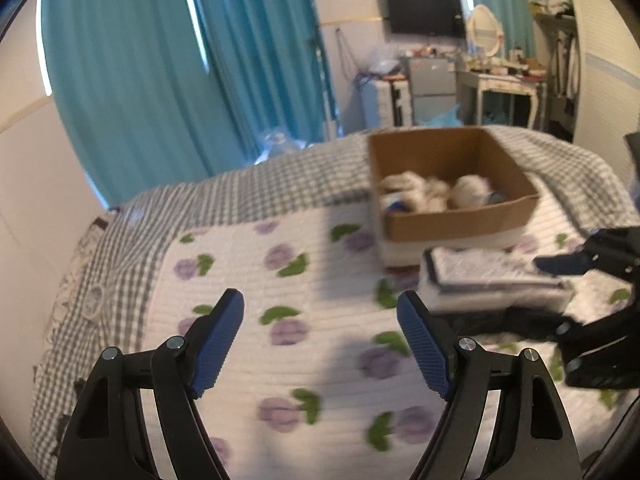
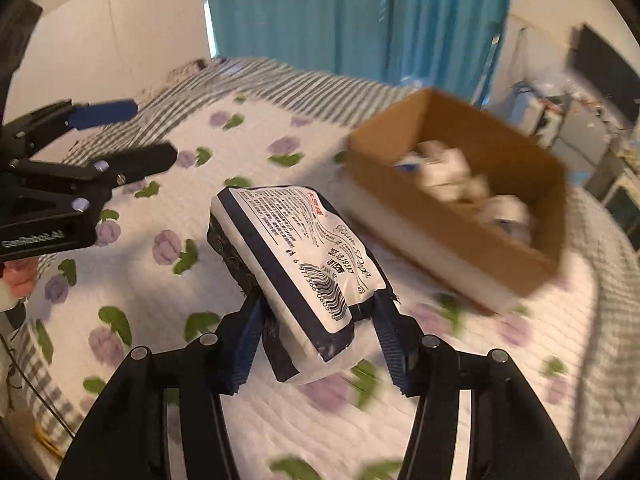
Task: Organize soft objects
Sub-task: 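Grasp the white fuzzy toy with the left gripper while the right holds the tissue pack, then place the toy and tissue pack into the box, opening both grippers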
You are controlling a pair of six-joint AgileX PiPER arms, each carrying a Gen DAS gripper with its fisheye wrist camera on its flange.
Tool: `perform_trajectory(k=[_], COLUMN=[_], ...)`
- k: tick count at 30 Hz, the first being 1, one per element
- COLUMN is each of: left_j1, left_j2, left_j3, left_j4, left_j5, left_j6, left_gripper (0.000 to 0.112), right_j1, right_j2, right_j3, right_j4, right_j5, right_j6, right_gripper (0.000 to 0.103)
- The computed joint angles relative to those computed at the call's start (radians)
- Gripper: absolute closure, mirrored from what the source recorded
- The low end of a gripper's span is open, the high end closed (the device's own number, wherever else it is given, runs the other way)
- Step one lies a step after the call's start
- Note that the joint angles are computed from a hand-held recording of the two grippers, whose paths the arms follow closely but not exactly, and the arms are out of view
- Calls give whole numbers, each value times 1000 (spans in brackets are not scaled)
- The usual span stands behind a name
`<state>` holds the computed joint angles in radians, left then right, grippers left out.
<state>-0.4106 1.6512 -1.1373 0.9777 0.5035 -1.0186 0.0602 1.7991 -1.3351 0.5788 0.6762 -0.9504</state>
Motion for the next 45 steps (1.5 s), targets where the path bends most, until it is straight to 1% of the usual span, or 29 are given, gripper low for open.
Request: perform_trajectory(k=[3,4,8,10,13,16,19,23,24,25,26,28,30,31,33,36,39,41,43,45], left_j1=[-83,-113,-194,-227,-245,-259,-262,-272,-270,-269,-262,-263,-279,-289,-295,-310,-334,-343,-360,-357], left_j2=[37,69,195,276,389,498,600,676,692,698,701,699,685,675,647,576,484,433,356,327], left_j3=[-51,-86,-224,-312,-427,-528,-620,-685,-700,-705,-706,-699,-674,-659,-625,-536,-432,-394,-335,-351], left_j4=[-7,-27,-92,-121,-218,-295,-387,-396,-397,-407,-441,-436,-367,-332,-326,-277,-186,-161,-122,-130], left_j5=[26,29,49,84,86,99,115,138,142,138,122,113,103,104,93,71,60,56,70,86], left_j6=[-33,-32,-16,-18,36,67,124,151,159,169,201,200,165,150,156,110,28,5,-39,-14], left_gripper=[32,32,32,32,32,32,35,35,37,42,54,55,70,72,78,81,81,81,81,81], right_j1=[-134,-169,-291,-337,-400,-432,-434,-431,-428,-429,-430,-432,-435,-435,-434,-434,-438,-442,-449,-454], right_j2=[-89,-107,-121,-97,-39,33,98,154,167,176,184,186,181,176,156,99,24,-23,-80,-131], right_j3=[55,67,96,95,54,-4,-68,-120,-133,-140,-149,-147,-144,-140,-123,-83,-41,-22,-4,1], right_j4=[61,69,61,47,43,51,40,45,46,51,52,61,65,63,63,67,78,83,91,96], right_j5=[26,25,6,-26,-29,-26,-27,-27,-26,-25,-23,-24,-25,-28,-38,-47,-46,-38,-24,-4], right_j6=[-91,-111,-157,-151,-137,-134,-124,-133,-129,-134,-135,-141,-144,-142,-145,-148,-159,-160,-160,-153], right_gripper=[49,49,49,49,49,49,49,49,49,49,49,49,49,49,49,49,49,49,49,49])
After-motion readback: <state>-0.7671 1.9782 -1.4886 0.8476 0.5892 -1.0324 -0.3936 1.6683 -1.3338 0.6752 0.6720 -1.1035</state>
